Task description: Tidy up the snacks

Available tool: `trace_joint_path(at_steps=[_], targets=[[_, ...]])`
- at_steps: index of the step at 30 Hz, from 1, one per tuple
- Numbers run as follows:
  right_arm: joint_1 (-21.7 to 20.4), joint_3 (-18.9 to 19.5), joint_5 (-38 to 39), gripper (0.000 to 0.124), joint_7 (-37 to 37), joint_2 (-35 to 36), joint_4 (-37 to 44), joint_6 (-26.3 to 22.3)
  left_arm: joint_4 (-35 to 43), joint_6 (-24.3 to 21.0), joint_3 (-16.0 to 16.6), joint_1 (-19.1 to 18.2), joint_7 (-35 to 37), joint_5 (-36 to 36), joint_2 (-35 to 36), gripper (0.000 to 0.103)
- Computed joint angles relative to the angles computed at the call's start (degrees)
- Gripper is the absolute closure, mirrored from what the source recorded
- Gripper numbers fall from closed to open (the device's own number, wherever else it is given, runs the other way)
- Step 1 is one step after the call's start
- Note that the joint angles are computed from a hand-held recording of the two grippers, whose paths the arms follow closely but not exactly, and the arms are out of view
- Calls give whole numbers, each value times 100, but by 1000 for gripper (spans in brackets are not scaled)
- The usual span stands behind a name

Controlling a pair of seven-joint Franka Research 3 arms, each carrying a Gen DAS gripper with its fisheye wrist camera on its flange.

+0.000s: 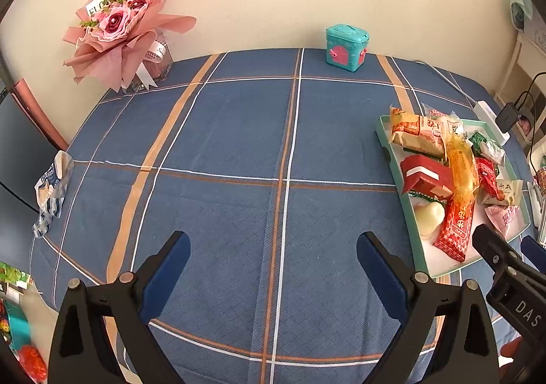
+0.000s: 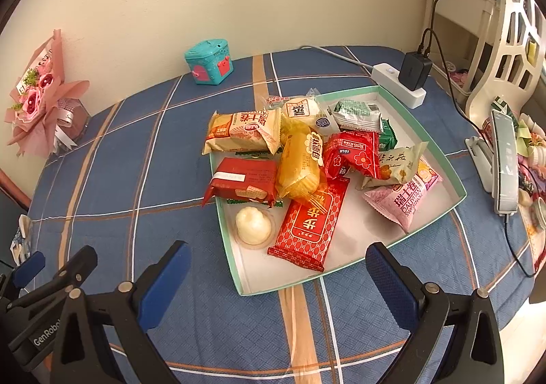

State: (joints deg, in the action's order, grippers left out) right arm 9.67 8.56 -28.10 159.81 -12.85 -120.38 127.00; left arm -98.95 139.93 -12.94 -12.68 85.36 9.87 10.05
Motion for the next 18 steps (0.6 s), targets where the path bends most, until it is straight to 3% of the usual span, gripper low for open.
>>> trace_joint_path(at_steps=[18], targets=[[48,-19,11,21,-102,66,73,-79,20,16,40,68,-255,-20,23,5]])
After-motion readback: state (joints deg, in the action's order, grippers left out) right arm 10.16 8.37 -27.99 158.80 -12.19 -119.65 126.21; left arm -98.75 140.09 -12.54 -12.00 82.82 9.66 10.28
